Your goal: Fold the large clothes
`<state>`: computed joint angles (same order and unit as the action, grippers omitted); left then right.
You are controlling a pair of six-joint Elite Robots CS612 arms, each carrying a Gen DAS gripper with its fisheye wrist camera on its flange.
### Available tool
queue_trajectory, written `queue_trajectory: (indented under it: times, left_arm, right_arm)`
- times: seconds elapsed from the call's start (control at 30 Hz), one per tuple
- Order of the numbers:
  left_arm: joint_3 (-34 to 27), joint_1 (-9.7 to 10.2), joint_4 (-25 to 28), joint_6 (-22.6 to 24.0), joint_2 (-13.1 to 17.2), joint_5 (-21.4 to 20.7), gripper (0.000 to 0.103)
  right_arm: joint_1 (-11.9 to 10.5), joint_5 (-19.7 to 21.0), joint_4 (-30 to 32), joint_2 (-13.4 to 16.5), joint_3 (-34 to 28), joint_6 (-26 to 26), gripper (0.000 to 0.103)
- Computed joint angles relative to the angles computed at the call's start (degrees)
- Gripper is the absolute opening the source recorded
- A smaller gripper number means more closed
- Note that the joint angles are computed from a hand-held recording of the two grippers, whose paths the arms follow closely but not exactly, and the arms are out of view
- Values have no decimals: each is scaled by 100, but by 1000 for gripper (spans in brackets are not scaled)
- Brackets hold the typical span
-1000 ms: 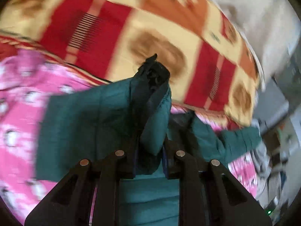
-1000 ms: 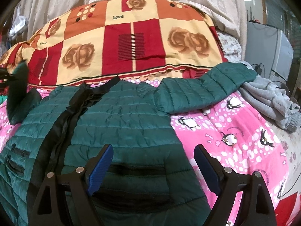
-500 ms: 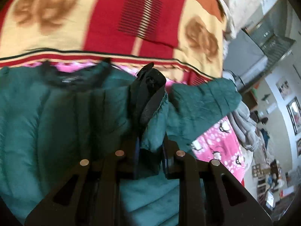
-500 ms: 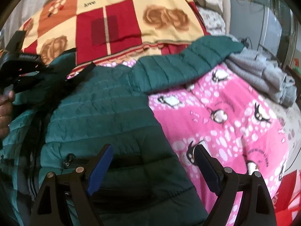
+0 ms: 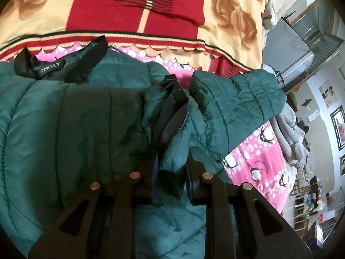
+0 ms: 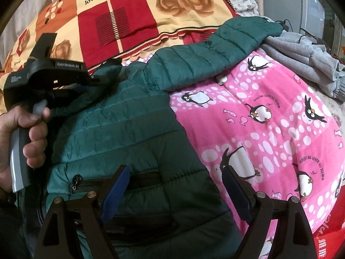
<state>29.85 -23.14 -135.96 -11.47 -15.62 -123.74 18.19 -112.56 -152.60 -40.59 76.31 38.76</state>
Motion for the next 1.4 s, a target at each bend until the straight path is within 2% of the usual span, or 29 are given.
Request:
queue_trajectory:
  times: [0.07, 0.13, 0.17, 0.27, 0.33, 0.43, 0.47, 0.57, 0.6, 0.7, 0.73, 0.8, 0.9, 0.97, 1.0, 1.07, 1.1, 1.13, 1.17, 1.2, 1.23, 1.3, 1.4]
  left_arm:
    - [54, 33, -42, -26, -20, -215, 39]
    - [159, 71, -146, -57, -66, -479, 50]
    - [296, 87, -275, -55, -135, -574, 53]
    - [689, 132, -490, 50, -366, -640, 54]
    - [998, 218, -811, 26, -534, -646, 54]
    - [1395, 414, -1470, -333, -740, -268, 54]
    - [1514, 513, -1704, -610, -797, -31, 54]
    - [1693, 748, -1924, -1087, -916, 707, 53]
    - [1739, 816, -1896, -1089, -953, 1091, 53]
    - [1719, 876, -1715, -882, -948, 1868, 54]
    - [1670, 891, -1614, -921, -910, 2031, 54]
    - [1640, 930, -1573, -1183, -847, 2066, 53]
    - [1790, 900, -1783, -1343, -870, 2180, 53]
    - [1851, 853, -1831, -1260, -893, 2384, 54]
    - [1882, 838, -1841, -1221, -903, 2449, 54]
    - [1927, 815, -1930, -1225, -901, 2531, 54]
    - [1969, 820, -2010, -1291, -898, 2520, 54]
    - [1969, 834, -2052, -1404, -868, 2462, 54]
    - [1968, 849, -2077, -1482, -842, 2372, 54]
    - [1929, 876, -2087, -1551, -793, 2185, 54]
    - [1895, 888, -2070, -1601, -763, 2077, 54]
    - [1865, 864, -1971, -1514, -755, 2166, 54]
    - [1998, 816, -1948, -1359, -857, 2335, 56]
  right_arm:
    - [-5, 12, -27, 3, 3, 17, 85]
    - [1, -8, -47, 1, 9, 37, 85]
    - [2, -1, -74, 1, 14, 26, 85]
    - [10, -21, -49, -3, 9, 23, 85]
    - [20, -56, -17, 2, -9, 19, 85]
    - [45, -144, -36, 9, -28, -19, 85]
    - [52, -165, -70, 11, -26, -50, 85]
    - [73, -173, -193, -19, 4, -106, 85]
    - [66, -122, -179, -42, 5, -100, 85]
    - [-13, 309, -416, -40, -142, -352, 85]
    - [-39, 430, -485, 14, -284, -501, 85]
    - [-101, 776, -549, 199, -704, -911, 85]
    - [-134, 1158, -601, 688, -1636, -1775, 84]
    - [-207, 1786, -559, 1061, -2286, -2122, 83]
    - [-232, 2066, -416, 1279, -2662, -2247, 78]
    - [-261, 2405, 35, 1730, -3424, -2561, 76]
    - [-268, 2470, 270, 1881, -3681, -2703, 74]
    - [-270, 2322, 678, 2060, -3985, -2872, 73]
    - [-270, 1934, 1145, 2204, -4215, -2812, 73]
    - [-299, 1778, 1430, 2276, -4297, -2648, 73]
    - [-366, 1861, 1475, 2262, -4165, -2356, 74]
    - [-516, 2428, 957, 2124, -3733, -1858, 74]
    - [-509, 2421, 970, 2190, -3826, -1944, 75]
